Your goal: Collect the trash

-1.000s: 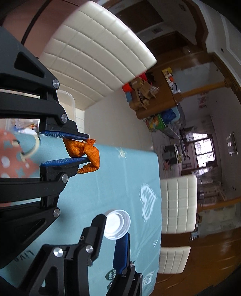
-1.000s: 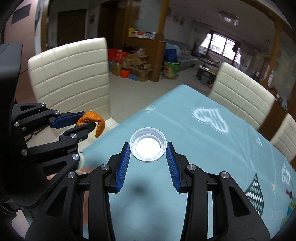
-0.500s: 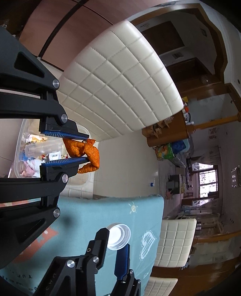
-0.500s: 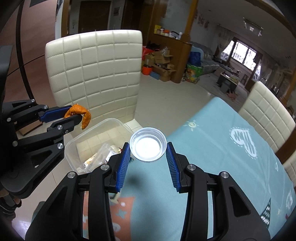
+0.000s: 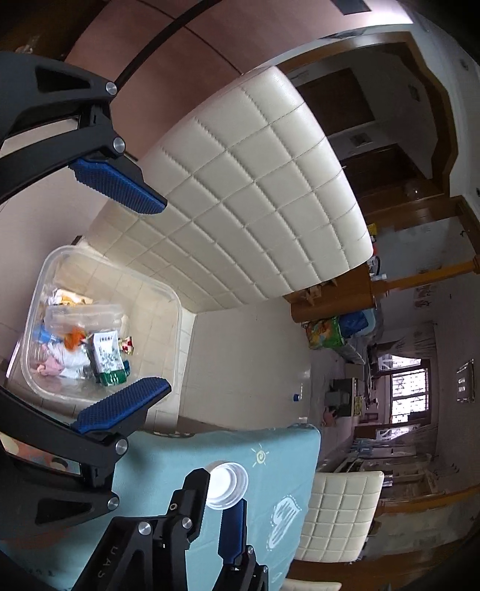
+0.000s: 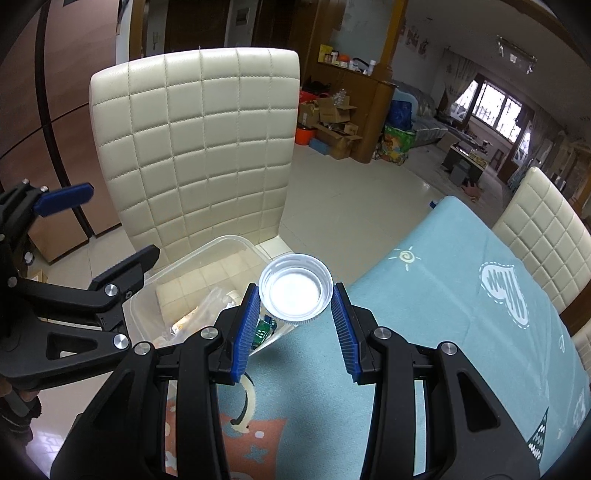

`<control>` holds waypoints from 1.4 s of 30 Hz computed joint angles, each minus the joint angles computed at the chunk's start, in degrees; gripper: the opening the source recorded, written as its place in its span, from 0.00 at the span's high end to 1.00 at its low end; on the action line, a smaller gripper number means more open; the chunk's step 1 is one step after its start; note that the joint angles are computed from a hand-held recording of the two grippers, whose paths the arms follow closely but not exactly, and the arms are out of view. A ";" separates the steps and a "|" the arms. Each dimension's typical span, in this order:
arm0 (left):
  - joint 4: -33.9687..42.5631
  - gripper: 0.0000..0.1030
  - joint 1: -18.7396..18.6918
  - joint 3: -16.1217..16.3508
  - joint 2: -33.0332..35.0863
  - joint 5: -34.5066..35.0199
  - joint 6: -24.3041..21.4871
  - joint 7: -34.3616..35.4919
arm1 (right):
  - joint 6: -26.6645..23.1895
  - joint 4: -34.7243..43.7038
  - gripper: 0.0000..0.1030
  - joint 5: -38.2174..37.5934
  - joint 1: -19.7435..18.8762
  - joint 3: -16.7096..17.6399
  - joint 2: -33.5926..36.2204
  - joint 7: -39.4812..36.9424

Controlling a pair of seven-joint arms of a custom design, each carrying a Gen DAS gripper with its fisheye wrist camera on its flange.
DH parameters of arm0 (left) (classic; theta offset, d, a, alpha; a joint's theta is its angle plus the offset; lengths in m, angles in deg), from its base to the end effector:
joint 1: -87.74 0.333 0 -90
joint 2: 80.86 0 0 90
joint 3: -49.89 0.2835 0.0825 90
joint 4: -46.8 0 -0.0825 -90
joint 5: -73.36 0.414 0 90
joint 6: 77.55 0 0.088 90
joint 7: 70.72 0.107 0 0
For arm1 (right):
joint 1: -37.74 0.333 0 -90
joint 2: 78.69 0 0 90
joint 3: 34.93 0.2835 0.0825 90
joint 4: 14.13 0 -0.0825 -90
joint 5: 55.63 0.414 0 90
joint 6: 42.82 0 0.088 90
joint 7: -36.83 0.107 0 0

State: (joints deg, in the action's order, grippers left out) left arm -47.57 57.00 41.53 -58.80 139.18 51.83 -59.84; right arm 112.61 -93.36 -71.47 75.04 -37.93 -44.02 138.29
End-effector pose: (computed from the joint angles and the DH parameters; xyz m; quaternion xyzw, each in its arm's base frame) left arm 0.5704 -0.4186 0.3852 -0.6470 0.6183 -0.2047 0.3963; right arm 0.6313 0.4537 0.4041 -0.8286 0.4225 -0.2340 0.2832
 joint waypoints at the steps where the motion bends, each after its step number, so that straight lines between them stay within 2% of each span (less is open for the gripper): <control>1: 0.02 0.15 -0.28 0.03 -0.04 0.30 -0.65 0.05 | 0.00 0.16 0.59 0.36 -0.18 0.43 0.15 -0.45; 10: -2.06 0.15 0.07 -0.31 -1.67 0.69 -2.42 -0.59 | 0.08 0.88 0.58 1.59 0.02 1.26 0.81 -2.66; 11: -2.26 0.15 0.13 -0.38 -1.83 0.62 -2.95 -0.71 | -0.07 1.15 0.58 2.60 -0.63 2.20 0.93 -3.95; 12: -2.49 0.15 0.20 -0.44 -2.06 0.61 -3.42 -0.95 | 0.00 1.13 0.55 3.02 -0.65 2.25 0.86 -4.15; 13: -3.07 0.15 0.39 -0.48 -2.54 0.60 -3.54 -1.44 | 0.39 0.93 0.46 2.94 -0.26 1.71 0.72 -3.47; 15: -3.76 0.15 0.84 -0.75 -3.12 0.45 -3.31 -1.95 | 2.39 -0.46 0.36 2.47 0.37 0.70 -0.13 -1.87; 21: -4.55 0.15 1.79 -1.48 -3.75 -0.06 -1.97 -2.54 | 3.82 -3.44 0.34 -0.28 1.74 -1.66 -2.30 1.60; 25: -3.61 0.15 1.56 -1.60 -3.27 -0.03 -1.36 -2.60 | 5.26 -6.93 0.23 -3.06 2.33 -3.46 -4.76 6.03; 31: -1.74 0.15 1.17 -1.70 -2.15 -0.83 2.33 -3.15 | 8.18 -15.11 0.16 -9.19 2.50 -5.76 -10.98 14.11; 36: 1.27 0.15 0.14 -1.50 -0.06 -2.19 5.22 -2.71 | 10.64 -22.94 0.09 -16.25 1.66 -7.29 -17.44 24.05; 42: 6.55 0.15 -2.12 -0.88 3.60 -4.57 8.78 -0.75 | 7.81 -30.05 0.06 -27.27 0.35 -9.03 -24.43 37.24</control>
